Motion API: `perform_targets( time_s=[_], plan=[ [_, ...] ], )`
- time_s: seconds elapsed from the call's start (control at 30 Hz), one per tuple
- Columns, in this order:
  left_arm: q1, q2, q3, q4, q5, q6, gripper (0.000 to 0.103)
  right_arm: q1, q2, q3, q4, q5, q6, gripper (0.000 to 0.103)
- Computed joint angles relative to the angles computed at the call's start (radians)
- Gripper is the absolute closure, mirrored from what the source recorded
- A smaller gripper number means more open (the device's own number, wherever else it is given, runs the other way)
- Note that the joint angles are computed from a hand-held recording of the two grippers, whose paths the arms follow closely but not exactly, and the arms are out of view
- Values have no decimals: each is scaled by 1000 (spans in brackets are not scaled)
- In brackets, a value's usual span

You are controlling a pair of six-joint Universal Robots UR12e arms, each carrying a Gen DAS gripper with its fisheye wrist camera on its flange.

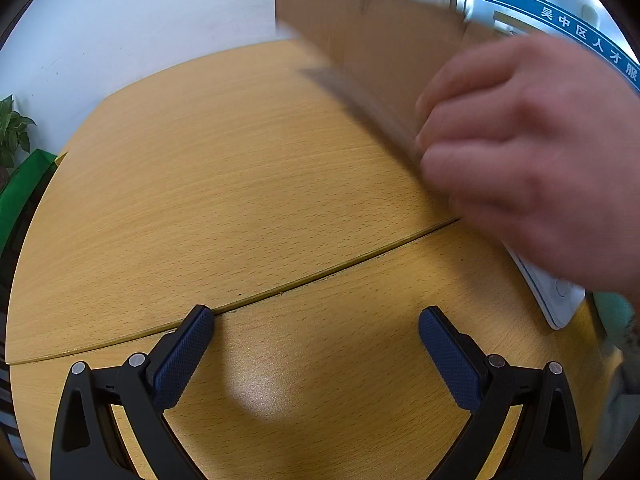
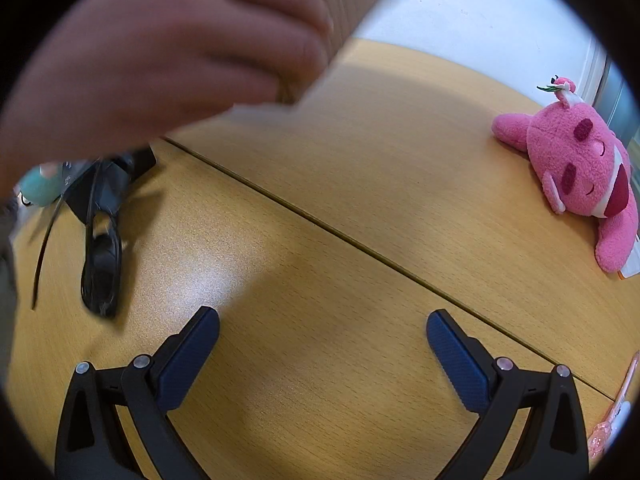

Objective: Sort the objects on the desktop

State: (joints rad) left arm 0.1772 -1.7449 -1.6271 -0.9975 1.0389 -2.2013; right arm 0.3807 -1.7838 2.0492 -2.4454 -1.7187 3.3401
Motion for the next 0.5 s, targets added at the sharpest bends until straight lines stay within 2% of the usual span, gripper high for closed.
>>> perform_targets(
  time_s=[0.5],
  plan=[
    [-4, -5, 9, -1, 1, -4, 0, -8, -1, -5, 5, 4, -6, 0]
  ],
)
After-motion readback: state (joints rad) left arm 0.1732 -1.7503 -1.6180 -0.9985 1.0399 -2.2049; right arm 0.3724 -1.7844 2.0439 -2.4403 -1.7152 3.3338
